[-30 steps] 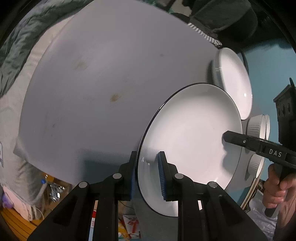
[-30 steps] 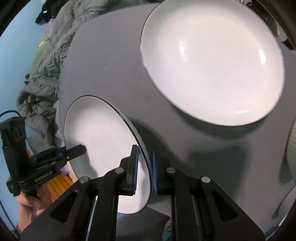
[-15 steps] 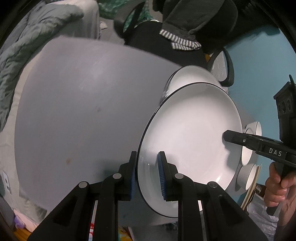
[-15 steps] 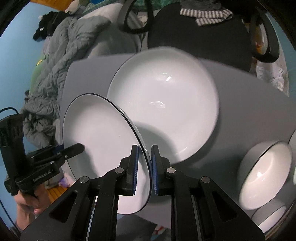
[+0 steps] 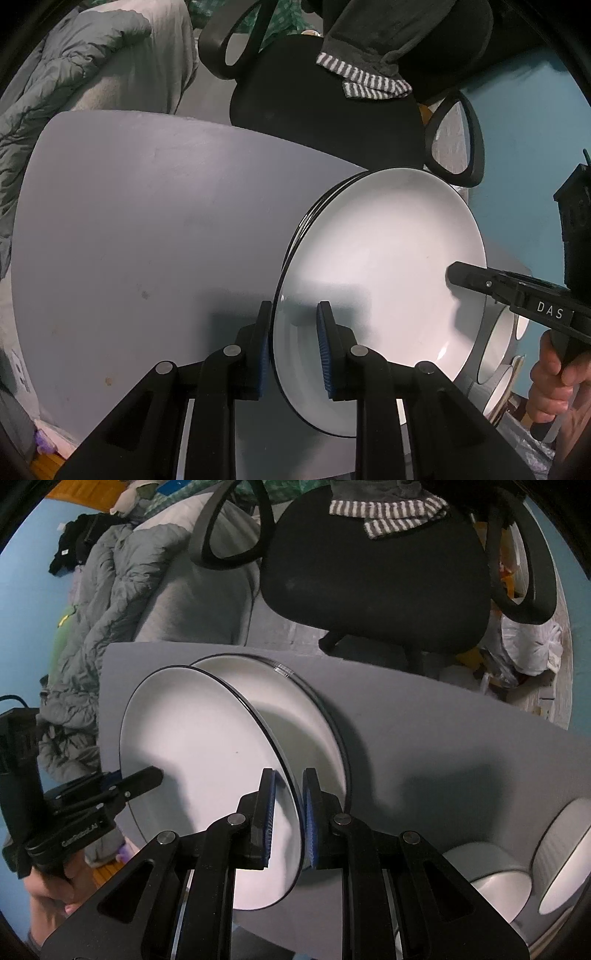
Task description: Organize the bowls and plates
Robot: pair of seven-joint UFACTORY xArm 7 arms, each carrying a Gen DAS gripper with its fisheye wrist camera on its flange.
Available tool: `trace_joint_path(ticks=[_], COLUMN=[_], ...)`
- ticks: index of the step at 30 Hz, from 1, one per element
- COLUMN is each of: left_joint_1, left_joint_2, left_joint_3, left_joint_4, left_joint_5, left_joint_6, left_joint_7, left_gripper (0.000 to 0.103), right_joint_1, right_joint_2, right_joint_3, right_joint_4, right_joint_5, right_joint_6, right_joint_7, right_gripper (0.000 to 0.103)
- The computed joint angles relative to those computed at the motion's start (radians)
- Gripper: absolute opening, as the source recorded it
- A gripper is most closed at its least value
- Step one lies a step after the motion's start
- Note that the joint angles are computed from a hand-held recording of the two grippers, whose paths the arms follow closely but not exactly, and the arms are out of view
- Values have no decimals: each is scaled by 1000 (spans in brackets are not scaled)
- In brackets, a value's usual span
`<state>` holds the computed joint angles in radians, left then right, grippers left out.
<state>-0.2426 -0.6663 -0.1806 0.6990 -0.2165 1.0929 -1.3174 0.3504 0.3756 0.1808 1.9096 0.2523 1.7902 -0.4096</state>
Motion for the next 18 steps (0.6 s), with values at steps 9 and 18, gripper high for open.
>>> trace_joint_path(ticks=[9,18], left_joint_1=[-1,2], left_joint_2=[65,105], left_joint_3=[22,32], left_joint_4=[13,46], left_joint_5=[-22,-11], left_joint_6=[-20,0], left_joint_7=[32,82], left_gripper=[28,37], right_joint_1=[31,76], right_joint_2=[36,55], right_joint_3=[0,-7], right_joint_4=[32,80], right_joint_5=[-61,-136], right_joint_6=[-5,28], right_joint_7=[-2,37], right_gripper=[18,23])
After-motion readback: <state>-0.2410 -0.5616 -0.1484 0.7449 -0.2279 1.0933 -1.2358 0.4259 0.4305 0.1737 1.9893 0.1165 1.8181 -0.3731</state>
